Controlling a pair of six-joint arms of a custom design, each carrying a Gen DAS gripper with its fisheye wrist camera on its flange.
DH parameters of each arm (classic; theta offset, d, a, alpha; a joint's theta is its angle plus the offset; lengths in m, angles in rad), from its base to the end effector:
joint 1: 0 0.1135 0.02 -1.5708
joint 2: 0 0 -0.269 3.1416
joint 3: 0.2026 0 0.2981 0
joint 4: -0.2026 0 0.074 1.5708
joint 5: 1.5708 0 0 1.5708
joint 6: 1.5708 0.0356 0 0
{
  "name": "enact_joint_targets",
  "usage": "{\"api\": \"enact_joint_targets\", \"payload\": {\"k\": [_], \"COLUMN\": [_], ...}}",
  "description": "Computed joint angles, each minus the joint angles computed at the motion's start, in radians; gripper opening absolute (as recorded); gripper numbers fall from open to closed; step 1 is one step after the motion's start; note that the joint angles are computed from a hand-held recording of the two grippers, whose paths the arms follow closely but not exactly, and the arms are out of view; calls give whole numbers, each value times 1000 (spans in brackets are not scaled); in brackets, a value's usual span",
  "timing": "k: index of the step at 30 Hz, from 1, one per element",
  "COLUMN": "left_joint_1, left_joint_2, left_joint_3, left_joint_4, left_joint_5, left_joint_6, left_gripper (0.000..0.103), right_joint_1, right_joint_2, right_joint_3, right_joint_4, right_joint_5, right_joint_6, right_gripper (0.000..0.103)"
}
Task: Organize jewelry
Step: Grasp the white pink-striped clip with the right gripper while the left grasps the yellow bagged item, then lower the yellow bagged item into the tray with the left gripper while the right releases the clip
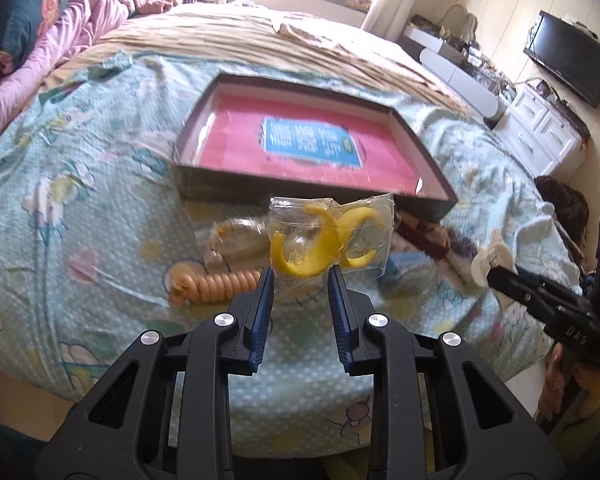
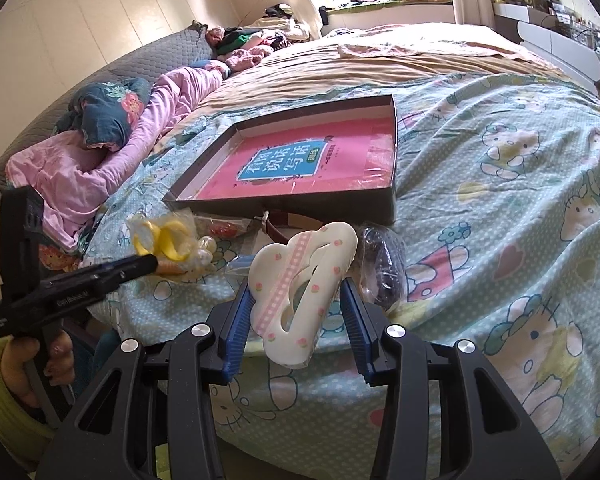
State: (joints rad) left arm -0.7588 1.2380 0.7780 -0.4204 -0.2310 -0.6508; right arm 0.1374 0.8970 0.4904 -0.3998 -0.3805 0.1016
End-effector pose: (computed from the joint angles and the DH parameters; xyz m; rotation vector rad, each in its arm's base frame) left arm 0.2158 -0.1933 0.2081 0.0302 2.4512 -0.3542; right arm 0.2143 0.0430 0.1860 -0.2257 2.3647 0.5663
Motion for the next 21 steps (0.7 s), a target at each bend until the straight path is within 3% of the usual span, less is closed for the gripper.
{"api": "enact_joint_targets", "payload": {"k": [9,21], "left_joint_1": [64,172], "left_joint_2": [18,148], "left_joint_3": [65,154], "left_joint_4": [-8,46], "left_joint_5": [-6,49], "left_joint_6": [51,104], "left_gripper": [20,20], "right_joint_1": [12,25], "right_joint_2": [28,237], "right_joint_3": [45,176], "right_joint_4": [32,165], "right_joint_5": [14,65], "right_joint_6": [3,19], "right_gripper": [41,36]}}
